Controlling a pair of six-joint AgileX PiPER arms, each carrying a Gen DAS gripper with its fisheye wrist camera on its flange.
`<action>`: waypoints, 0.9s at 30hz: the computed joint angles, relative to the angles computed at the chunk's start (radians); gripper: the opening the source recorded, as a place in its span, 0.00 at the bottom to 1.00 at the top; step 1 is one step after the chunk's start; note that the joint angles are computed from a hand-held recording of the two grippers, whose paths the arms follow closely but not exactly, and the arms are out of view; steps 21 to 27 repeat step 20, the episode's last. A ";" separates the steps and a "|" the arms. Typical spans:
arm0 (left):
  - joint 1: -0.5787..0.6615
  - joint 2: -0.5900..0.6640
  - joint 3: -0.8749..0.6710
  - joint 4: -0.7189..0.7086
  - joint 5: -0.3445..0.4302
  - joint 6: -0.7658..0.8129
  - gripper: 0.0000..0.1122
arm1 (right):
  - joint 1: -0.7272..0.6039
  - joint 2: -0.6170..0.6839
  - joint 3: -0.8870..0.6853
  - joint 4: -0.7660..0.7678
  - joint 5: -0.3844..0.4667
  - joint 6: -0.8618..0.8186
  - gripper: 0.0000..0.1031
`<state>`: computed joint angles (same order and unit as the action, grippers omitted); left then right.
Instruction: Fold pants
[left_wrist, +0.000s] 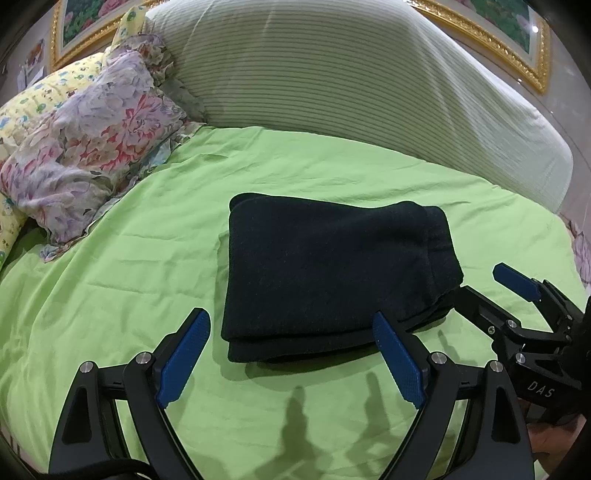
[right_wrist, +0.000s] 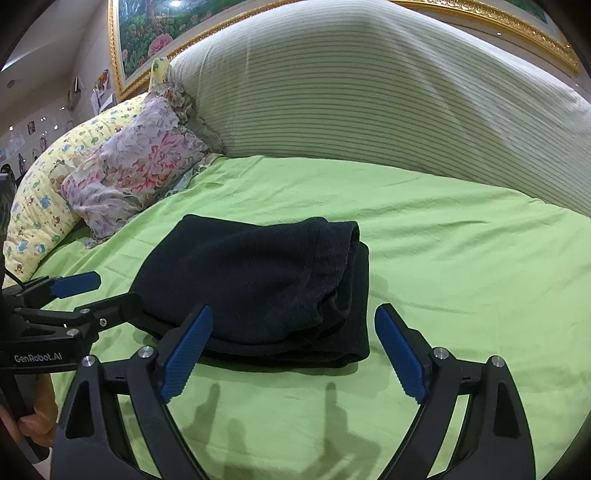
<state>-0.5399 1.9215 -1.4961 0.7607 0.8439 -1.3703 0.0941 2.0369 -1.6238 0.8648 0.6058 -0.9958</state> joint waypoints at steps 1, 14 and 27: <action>0.001 0.004 -0.004 -0.005 0.003 0.008 0.80 | 0.000 -0.001 0.002 -0.001 0.001 0.003 0.87; 0.021 0.049 -0.067 -0.057 0.047 0.093 0.80 | -0.010 0.007 0.000 -0.004 0.009 0.046 0.87; 0.012 0.074 -0.116 -0.074 0.092 0.120 0.80 | -0.014 0.003 0.007 0.014 0.014 0.057 0.88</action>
